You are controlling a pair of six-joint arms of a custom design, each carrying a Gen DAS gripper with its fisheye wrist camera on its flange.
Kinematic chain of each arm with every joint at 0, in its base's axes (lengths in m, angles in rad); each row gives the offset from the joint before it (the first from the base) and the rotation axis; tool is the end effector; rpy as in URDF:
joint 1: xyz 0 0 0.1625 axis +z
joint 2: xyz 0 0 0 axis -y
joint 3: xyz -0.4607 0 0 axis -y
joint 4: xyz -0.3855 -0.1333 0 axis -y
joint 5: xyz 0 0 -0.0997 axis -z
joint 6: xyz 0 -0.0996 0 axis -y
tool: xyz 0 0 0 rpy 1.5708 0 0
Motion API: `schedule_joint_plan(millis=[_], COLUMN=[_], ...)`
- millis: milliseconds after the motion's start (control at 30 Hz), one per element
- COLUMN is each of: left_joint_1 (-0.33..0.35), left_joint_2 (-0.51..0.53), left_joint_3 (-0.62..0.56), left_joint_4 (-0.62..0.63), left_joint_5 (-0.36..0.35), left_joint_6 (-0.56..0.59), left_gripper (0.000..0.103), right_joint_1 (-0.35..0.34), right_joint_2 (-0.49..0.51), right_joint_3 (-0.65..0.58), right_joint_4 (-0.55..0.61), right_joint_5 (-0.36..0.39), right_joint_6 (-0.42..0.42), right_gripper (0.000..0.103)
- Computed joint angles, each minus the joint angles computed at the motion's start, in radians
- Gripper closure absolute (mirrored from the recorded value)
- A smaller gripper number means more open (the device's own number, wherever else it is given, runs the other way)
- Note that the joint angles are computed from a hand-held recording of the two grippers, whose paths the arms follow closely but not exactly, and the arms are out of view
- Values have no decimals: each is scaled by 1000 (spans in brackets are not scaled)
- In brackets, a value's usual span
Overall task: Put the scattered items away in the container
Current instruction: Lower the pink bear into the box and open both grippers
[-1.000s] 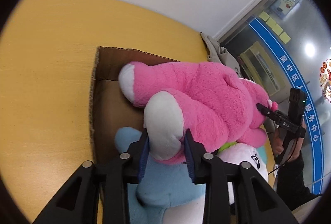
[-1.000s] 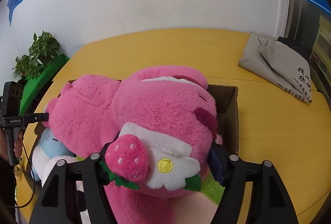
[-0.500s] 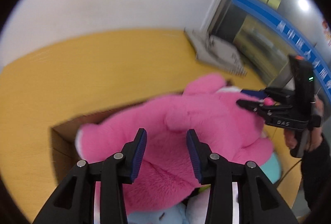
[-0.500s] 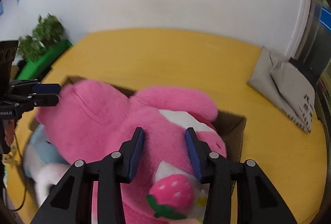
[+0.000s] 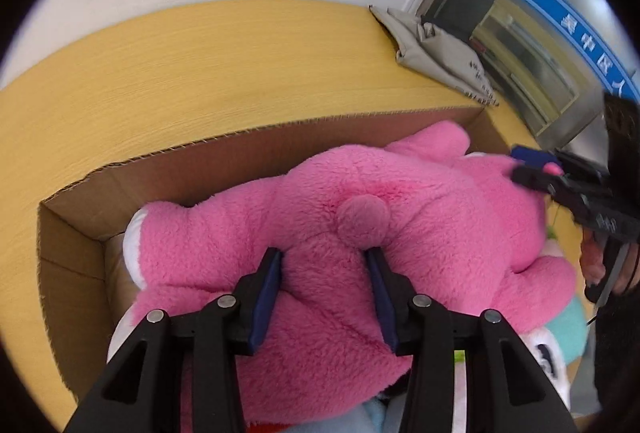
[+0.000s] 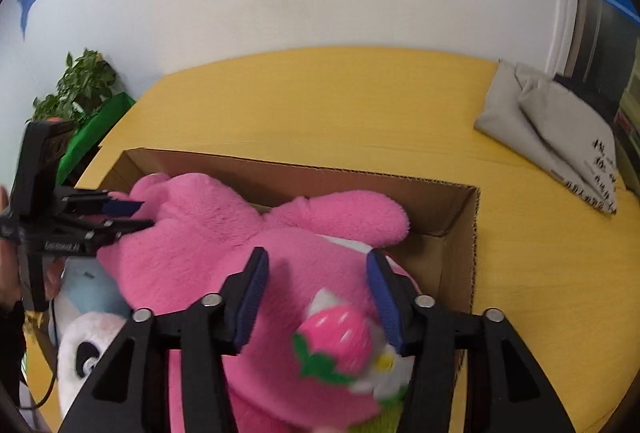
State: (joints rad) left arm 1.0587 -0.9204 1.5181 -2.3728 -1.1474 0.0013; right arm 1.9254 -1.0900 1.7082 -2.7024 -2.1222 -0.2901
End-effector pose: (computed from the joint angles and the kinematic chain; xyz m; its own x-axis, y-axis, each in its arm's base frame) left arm -0.1978 -0.7075 0.2435 -0.8350 0.3752 -0.4026 0.4809 0.8531 -0.2024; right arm 0.3038 -0.5868 0.3226 -0.7645 -0.2859 0.5778 -0.5439 0.7672 -0.3401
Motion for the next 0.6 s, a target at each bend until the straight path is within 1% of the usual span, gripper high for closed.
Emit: schedule_joint_plan(millis=[67,100,167,200,233,267,333,367,400,433,533,600], left_joint_1=[-14,-25,-41,-50,-61,-72,-92,-96,-100,-102,-100,-96], left_joint_2=[-36,-62,-115,-149,-184,-219,-301,-339,-386,-416,-474,-490], left_joint_3=[31,57,112,149,189,229,318,357,408,444,531,578], left_joint_4=[-22,-38,-56,-62,-68,-71,-84,-93,-111,-124,-141,-146], left_joint_5=[7,19,21,23,40,60,64,65,65,66,66,65], left_joint_6=[-5,-4,-13,-19,-28,-39,-61,-65,-71,-76,-113,-146], left_gripper=[59,60,60,60,60,60,59,57,56,55,55,55], right_joint_1=[18,24,30,32,36,42,57,69,85,102,143,160], right_joint_2=[-15,-16,-3,0,-8,-31,-91,-130,-160,-181,-240,-256], right_joint_3=[22,33,52,64,80,100,142,173,203,230,323,386], right_joint_4=[8,14,6,-17,-42,-60,-93,-108,-122,-138,-138,-164], right_joint_5=[6,-6,-62,-80,-85,-66,2,40,56,55,51,15], right_joint_6=[-24,-32,-47,-56,-60,-48,-15,-7,-4,-6,-3,-11], right_gripper=[33,26,24,24,25,24,23,20,13,9,9,9])
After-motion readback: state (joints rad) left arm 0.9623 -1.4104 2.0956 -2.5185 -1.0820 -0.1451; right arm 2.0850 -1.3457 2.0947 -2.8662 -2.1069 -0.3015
